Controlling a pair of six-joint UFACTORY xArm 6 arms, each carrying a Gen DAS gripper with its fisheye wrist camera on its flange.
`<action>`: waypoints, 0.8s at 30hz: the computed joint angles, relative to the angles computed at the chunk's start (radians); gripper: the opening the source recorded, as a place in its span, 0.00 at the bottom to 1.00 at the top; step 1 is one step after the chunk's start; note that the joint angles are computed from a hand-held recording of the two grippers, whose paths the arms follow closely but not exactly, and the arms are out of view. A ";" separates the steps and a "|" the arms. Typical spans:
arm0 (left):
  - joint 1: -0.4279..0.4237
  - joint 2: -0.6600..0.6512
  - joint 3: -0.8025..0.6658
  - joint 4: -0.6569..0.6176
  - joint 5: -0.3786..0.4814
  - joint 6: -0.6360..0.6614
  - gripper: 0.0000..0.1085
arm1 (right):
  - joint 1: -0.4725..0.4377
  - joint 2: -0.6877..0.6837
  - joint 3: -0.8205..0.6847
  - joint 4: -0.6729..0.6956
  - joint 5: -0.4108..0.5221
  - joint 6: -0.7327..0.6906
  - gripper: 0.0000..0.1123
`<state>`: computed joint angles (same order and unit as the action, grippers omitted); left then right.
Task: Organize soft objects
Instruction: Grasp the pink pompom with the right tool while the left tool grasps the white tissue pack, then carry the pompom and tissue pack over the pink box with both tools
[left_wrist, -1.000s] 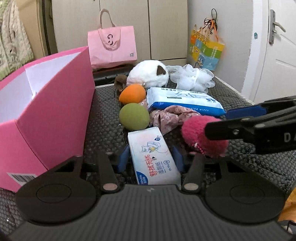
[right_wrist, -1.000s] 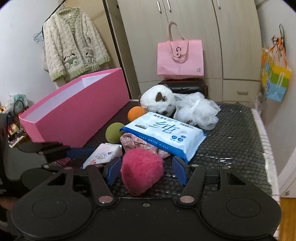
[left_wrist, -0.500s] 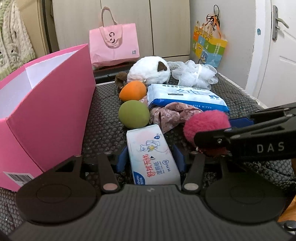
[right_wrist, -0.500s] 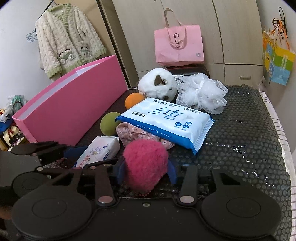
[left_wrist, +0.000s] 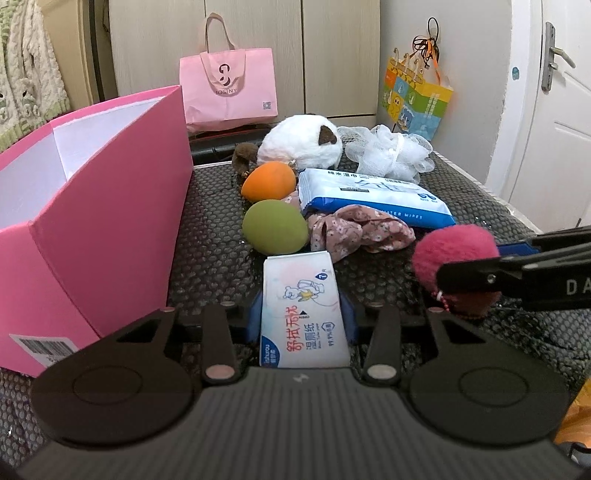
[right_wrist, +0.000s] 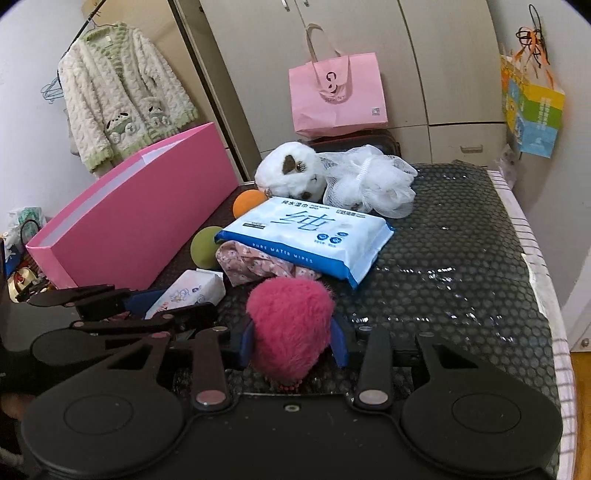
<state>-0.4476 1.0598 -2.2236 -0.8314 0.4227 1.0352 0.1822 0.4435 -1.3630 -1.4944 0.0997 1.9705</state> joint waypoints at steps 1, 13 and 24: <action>0.003 -0.004 0.003 0.000 0.009 0.000 0.37 | 0.001 -0.004 0.005 -0.008 0.000 0.013 0.41; 0.056 -0.116 0.122 -0.007 0.168 0.024 0.37 | 0.046 -0.075 0.105 0.247 0.041 -0.217 0.41; 0.127 -0.119 0.048 0.070 0.420 -0.042 0.37 | 0.091 -0.119 0.187 0.704 0.022 -0.641 0.41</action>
<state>-0.3205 0.9413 -2.1758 -0.7613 0.8425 0.9929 0.2730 0.3240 -1.1756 -0.7903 0.1221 1.3297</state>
